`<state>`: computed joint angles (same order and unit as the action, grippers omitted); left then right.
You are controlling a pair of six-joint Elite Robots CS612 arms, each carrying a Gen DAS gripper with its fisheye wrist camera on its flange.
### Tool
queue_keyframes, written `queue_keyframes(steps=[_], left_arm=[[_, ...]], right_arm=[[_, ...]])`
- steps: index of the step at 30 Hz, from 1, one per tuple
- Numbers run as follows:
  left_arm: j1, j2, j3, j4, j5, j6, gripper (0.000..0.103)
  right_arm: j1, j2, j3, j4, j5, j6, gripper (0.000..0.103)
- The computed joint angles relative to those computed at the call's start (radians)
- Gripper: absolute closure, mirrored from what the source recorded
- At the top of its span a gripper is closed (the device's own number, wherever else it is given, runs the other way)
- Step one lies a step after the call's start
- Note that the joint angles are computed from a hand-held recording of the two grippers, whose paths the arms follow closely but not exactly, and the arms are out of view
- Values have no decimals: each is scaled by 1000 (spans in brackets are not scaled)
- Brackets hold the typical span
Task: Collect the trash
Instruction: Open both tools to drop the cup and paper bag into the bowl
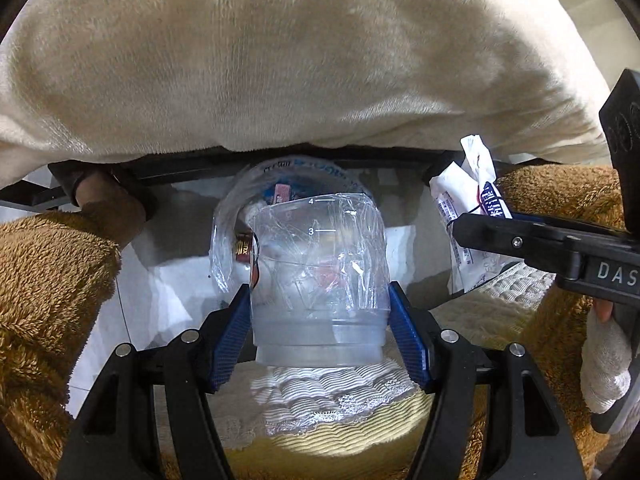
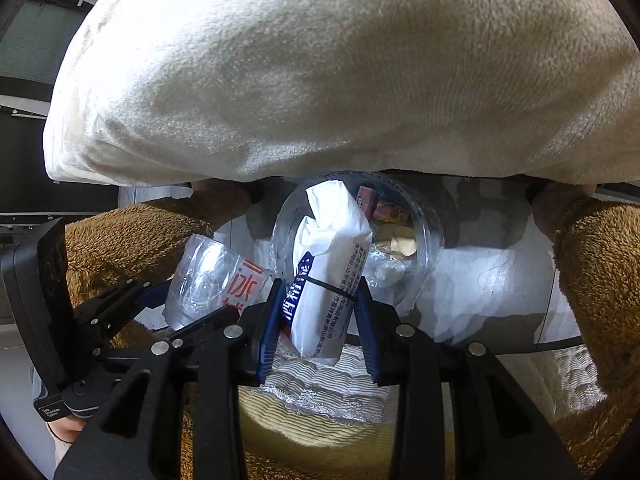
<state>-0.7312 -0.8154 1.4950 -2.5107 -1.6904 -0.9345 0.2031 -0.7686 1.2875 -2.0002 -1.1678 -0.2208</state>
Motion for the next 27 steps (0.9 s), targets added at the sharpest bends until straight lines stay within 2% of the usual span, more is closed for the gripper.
queue_keyframes(steps=[5,20,23,27], left_arm=[[1,6,-15,31,-7,7,38],[-1,0,-3,12,2,15,36],[0,0,-2,11,1,8,29],[-2,1,-5,16,9,10,27]], right_arm=[[2,3,-12,13,-5,4,67],[-11,0,2,-5,23,6,62],[-13,0,5,-13,25,11,62],[-16,-1,10,-22,37,19,56]])
